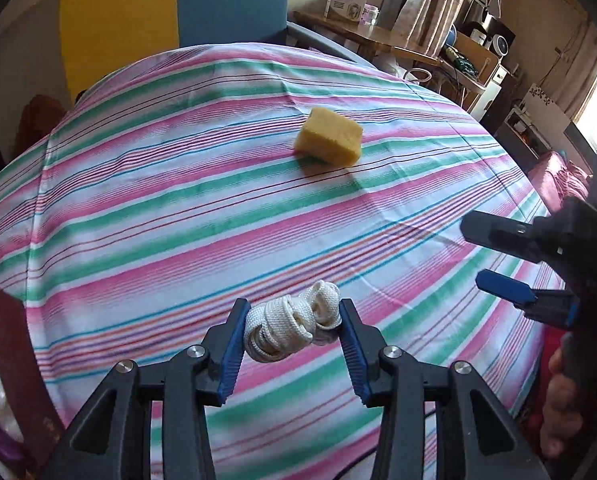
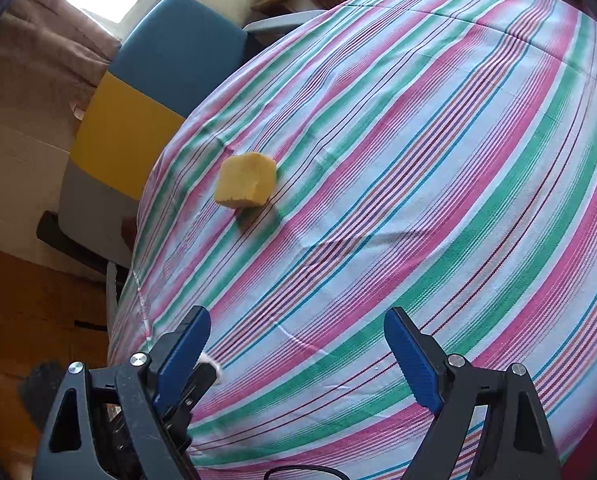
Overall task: Organize objects
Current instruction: 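Grasp the white scrunchie with the left gripper, then lift the white scrunchie while the right gripper grasps the yellow sponge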
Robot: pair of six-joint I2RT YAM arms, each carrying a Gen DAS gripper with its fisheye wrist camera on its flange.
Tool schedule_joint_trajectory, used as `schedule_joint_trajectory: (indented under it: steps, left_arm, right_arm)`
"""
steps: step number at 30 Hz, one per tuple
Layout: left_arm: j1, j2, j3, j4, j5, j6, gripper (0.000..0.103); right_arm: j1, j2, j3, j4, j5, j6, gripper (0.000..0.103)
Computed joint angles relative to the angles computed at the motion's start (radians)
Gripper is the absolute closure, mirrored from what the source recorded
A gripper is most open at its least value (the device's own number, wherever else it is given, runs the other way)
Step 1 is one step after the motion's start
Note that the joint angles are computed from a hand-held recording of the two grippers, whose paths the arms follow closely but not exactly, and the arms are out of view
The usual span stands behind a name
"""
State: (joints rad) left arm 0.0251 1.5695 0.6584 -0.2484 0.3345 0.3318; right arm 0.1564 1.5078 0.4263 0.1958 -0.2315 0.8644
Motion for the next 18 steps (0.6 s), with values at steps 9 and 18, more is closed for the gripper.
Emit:
schedule_joint_trajectory:
  steps: [9,18]
  left_arm:
    - [0.380,-0.259,-0.046,-0.313,0.188,0.357,0.058]
    - [0.709,-0.191,0.032,-0.537,0.294,0.671,0.058]
  right_arm:
    - [0.153,0.101,0.236,-0.220,0.124,-0.217,0.014]
    - [0.152,0.485,0.726,-0.422,0.363,-0.675,0.014]
